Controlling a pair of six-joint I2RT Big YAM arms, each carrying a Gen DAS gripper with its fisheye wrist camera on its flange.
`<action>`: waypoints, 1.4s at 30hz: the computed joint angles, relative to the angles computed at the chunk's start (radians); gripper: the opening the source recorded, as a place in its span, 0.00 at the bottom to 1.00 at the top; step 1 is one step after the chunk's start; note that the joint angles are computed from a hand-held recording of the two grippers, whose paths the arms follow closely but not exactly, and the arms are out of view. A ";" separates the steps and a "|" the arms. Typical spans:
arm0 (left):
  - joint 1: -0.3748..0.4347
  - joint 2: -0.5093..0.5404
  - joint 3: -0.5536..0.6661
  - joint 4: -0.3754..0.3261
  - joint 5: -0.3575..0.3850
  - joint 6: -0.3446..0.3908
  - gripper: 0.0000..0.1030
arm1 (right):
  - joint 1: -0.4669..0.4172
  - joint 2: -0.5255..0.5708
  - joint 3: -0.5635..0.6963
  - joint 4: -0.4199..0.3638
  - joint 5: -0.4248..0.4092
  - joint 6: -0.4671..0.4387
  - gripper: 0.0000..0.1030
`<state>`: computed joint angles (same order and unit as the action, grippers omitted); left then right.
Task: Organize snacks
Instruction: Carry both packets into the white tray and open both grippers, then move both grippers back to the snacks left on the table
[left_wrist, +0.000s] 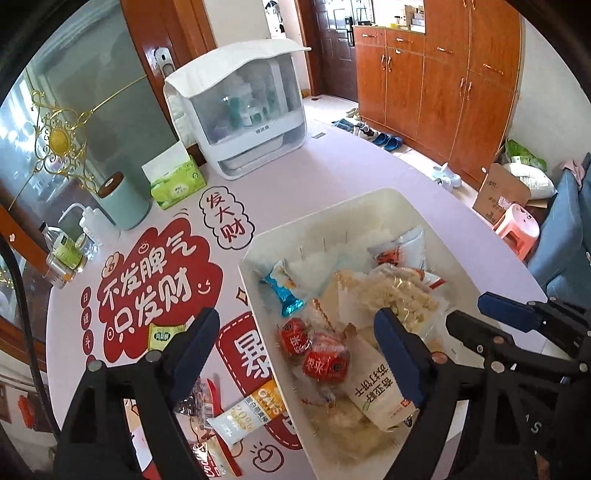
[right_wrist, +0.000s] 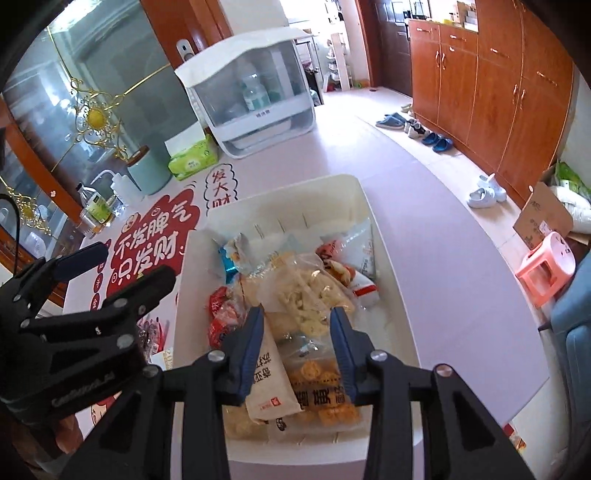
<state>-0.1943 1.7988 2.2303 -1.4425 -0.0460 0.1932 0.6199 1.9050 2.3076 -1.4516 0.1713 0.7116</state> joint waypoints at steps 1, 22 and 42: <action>0.002 -0.003 -0.006 -0.001 -0.002 -0.001 0.82 | 0.000 0.000 -0.002 0.000 -0.001 0.000 0.37; 0.040 -0.092 -0.117 -0.002 0.010 -0.002 0.83 | 0.029 -0.014 -0.024 -0.020 0.007 0.051 0.45; 0.315 -0.217 -0.299 0.017 -0.060 0.019 0.84 | 0.104 0.098 0.131 -0.091 -0.046 0.070 0.50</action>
